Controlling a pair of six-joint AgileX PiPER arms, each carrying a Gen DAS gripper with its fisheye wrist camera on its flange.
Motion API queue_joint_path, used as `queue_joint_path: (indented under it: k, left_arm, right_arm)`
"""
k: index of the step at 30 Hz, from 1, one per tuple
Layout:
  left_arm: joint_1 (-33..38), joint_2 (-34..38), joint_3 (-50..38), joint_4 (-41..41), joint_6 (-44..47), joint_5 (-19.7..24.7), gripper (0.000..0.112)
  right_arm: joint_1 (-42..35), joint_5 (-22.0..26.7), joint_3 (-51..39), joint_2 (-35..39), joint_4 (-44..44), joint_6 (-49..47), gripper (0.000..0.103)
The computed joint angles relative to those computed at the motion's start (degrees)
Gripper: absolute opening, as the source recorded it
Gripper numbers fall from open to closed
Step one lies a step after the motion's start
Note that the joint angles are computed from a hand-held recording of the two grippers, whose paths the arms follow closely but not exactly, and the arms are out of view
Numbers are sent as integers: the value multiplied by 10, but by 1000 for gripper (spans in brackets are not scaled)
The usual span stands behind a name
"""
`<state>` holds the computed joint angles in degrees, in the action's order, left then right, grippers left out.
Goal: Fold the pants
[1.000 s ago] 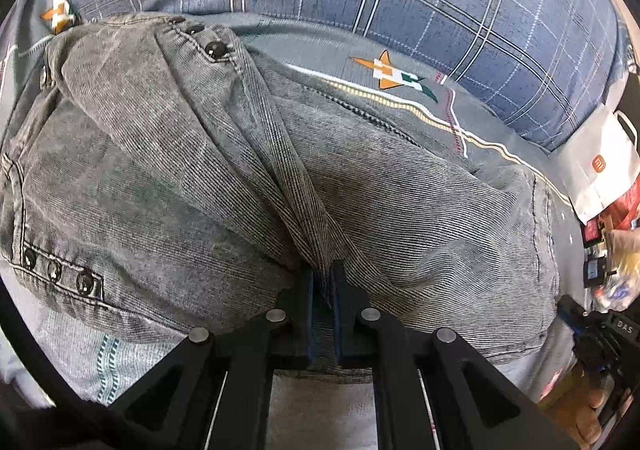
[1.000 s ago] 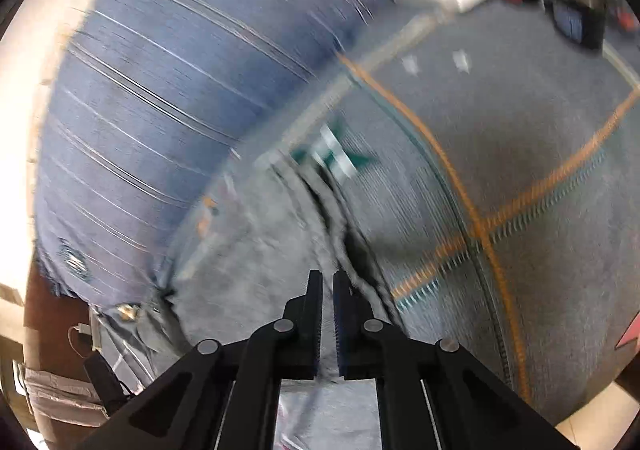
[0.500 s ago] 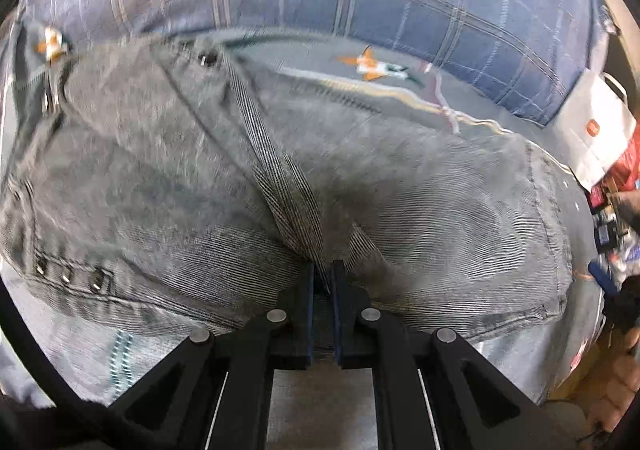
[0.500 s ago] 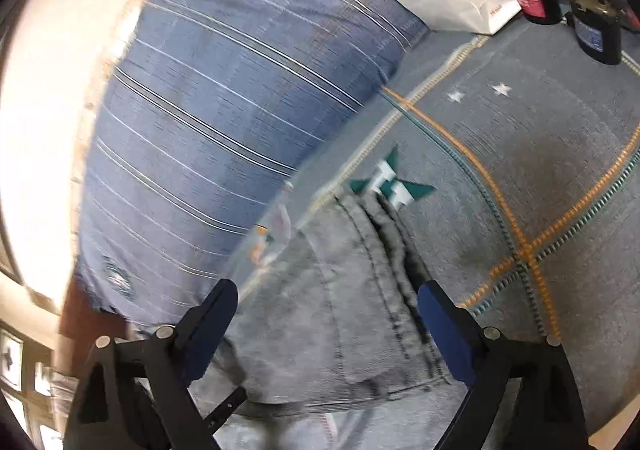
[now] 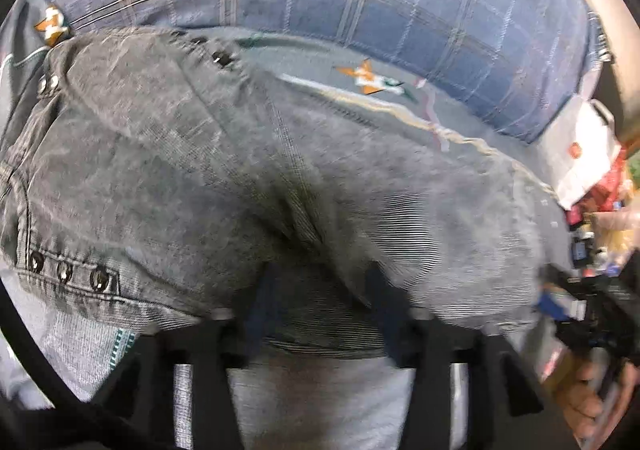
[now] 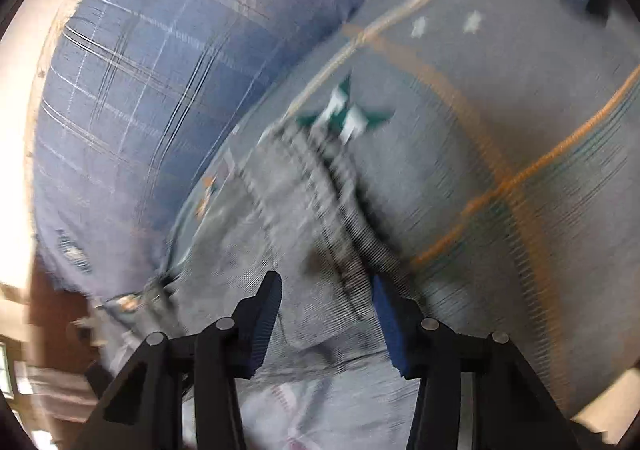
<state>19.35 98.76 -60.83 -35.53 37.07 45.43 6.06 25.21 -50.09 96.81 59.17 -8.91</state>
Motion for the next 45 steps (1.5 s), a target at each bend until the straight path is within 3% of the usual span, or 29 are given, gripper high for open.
queue_joint_path:
  k: [4, 6, 7, 8, 9, 10, 14, 17, 21, 23, 24, 26, 29, 30, 31, 32, 35, 39, 41, 43, 45]
  left_arm:
    - [13, 2, -38, -26, 1, 58, 66]
    - [-16, 18, -76, 33, -72, 54, 68]
    - [-39, 35, -100, 89, -128, 48, 68]
    - [-59, 53, -118, 123, -165, 42, 67]
    - [-75, 77, -140, 162, -207, 41, 46]
    - [-84, 92, -153, 190, -236, 44, 13]
    - [-74, 42, -100, 166, -204, 9, 10]
    - [-93, -17, -21, 207, -195, -66, 10]
    - [-94, -23, 22, 189, -164, -124, 16]
    - [-92, -49, 46, 183, -157, -148, 40]
    - [-96, -62, 52, 193, -162, -160, 59]
    - [-94, -93, 81, 177, -117, -191, 65]
    - [-100, -132, 99, 195, -98, -205, 65]
    - [-98, -140, 100, 199, -94, -206, 65]
    - [-94, -151, 103, 197, -84, -210, 66]
    - [-88, -162, 107, 189, -68, -214, 66]
    - [-55, -192, 116, 129, 15, -215, 75]
    - [20, -171, 74, 37, 114, -166, 75]
    - [74, -134, 29, -24, 161, -115, 75]
    - [125, -93, -16, -73, 188, -70, 75]
    - [160, -48, -76, -62, 143, -28, 75]
  right_arm:
    - [-2, 12, -14, 28, -5, 5, 50]
    - [9, -5, -21, 28, -33, 47, 49]
    - [15, -9, -28, 30, -59, 68, 44]
    - [23, -9, -40, 34, -102, 97, 29]
    - [30, -14, -46, 33, -140, 140, 19]
    - [45, -26, -50, 32, -181, 180, 15]
    - [64, -41, -21, -36, -305, 282, 11]
    - [77, -56, 20, -69, -338, 284, 11]
    - [79, -32, -3, -11, -313, 295, 13]
    - [87, -36, 1, -27, -376, 367, 16]
    - [87, -33, 1, -33, -395, 393, 17]
    - [97, -48, 8, -52, -460, 470, 17]
    - [123, -64, 20, -103, -631, 623, 30]
    - [138, -38, 7, -111, -688, 660, 56]
    - [156, -9, -12, -109, -746, 694, 91]
    - [178, 31, -37, -102, -803, 738, 97]
    - [254, 90, -56, -102, -975, 888, 97]
    - [324, 39, -28, -115, -1190, 1080, 97]
    - [347, 20, -22, -105, -1288, 1166, 97]
    - [367, 14, -43, -81, -1320, 1187, 97]
    - [363, -32, -93, -46, -1271, 1120, 97]
